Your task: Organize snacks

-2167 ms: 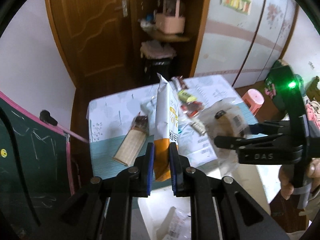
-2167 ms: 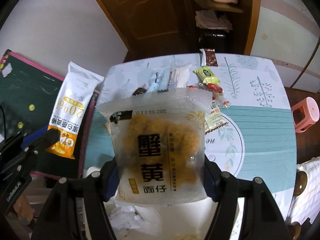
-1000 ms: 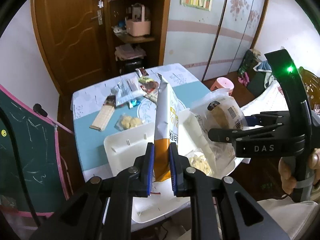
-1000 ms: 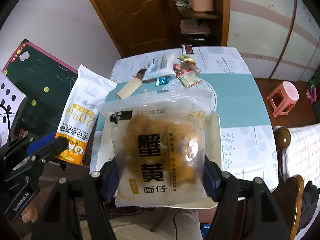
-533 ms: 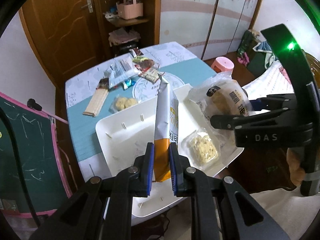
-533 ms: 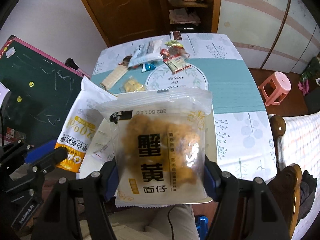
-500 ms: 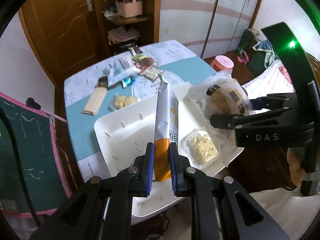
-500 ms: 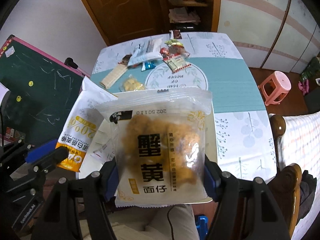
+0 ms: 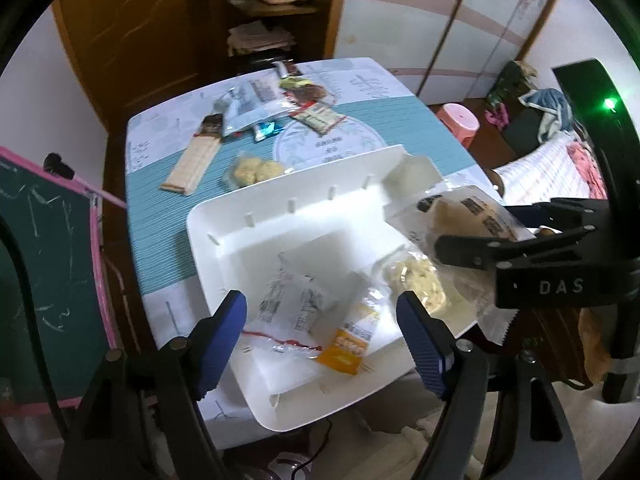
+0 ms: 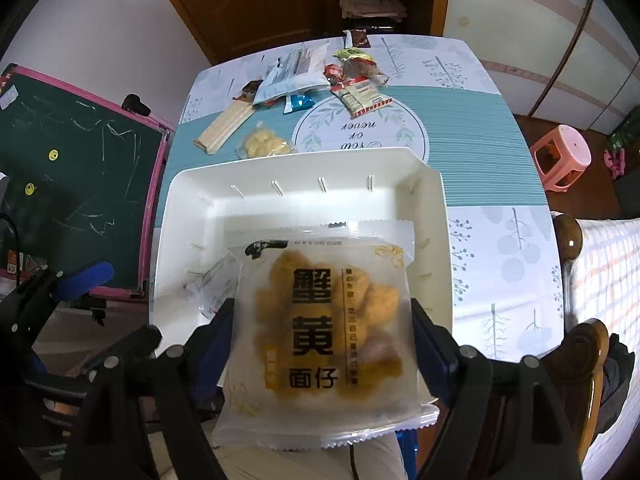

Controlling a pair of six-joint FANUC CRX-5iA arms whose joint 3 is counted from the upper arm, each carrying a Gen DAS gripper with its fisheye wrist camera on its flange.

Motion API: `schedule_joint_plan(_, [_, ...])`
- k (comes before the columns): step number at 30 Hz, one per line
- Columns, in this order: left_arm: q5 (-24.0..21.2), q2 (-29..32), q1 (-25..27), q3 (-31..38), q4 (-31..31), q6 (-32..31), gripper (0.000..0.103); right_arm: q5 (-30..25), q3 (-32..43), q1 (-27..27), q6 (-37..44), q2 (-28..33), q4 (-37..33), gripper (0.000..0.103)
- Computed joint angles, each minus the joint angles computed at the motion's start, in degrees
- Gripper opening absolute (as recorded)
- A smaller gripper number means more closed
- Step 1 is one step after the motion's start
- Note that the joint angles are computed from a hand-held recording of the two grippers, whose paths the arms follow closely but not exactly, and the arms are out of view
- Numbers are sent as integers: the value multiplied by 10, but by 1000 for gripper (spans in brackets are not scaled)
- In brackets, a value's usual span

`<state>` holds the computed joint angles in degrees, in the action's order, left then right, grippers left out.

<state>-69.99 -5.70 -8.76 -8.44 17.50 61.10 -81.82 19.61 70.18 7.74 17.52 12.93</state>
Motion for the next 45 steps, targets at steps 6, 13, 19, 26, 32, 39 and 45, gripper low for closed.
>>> schedule_joint_plan(6, [-2, 9, 7, 8, -8, 19, 77, -18, 28, -7, 23, 22, -3, 83])
schedule_joint_plan(13, [11, 7, 7, 13, -11, 21, 77, -35, 55, -7, 52, 42, 26, 86])
schedule_joint_plan(19, [15, 11, 7, 20, -14, 30, 77, -49, 77, -8, 75, 56, 25, 86])
schedule_joint_plan(26, [18, 16, 11, 26, -16, 47, 77, -61, 95, -13, 95, 67, 27, 86])
schedule_joint_plan(32, [19, 29, 13, 36, -20, 68, 77, -70, 108, -20, 114, 75, 27, 86])
schedule_joint_plan(39, [19, 59, 16, 74, -17, 91, 77, -79, 117, -32, 134, 81, 50, 86])
schedule_joint_plan(45, [34, 99, 6, 150, -38, 111, 77, -65, 133, -52, 160, 81, 83, 86])
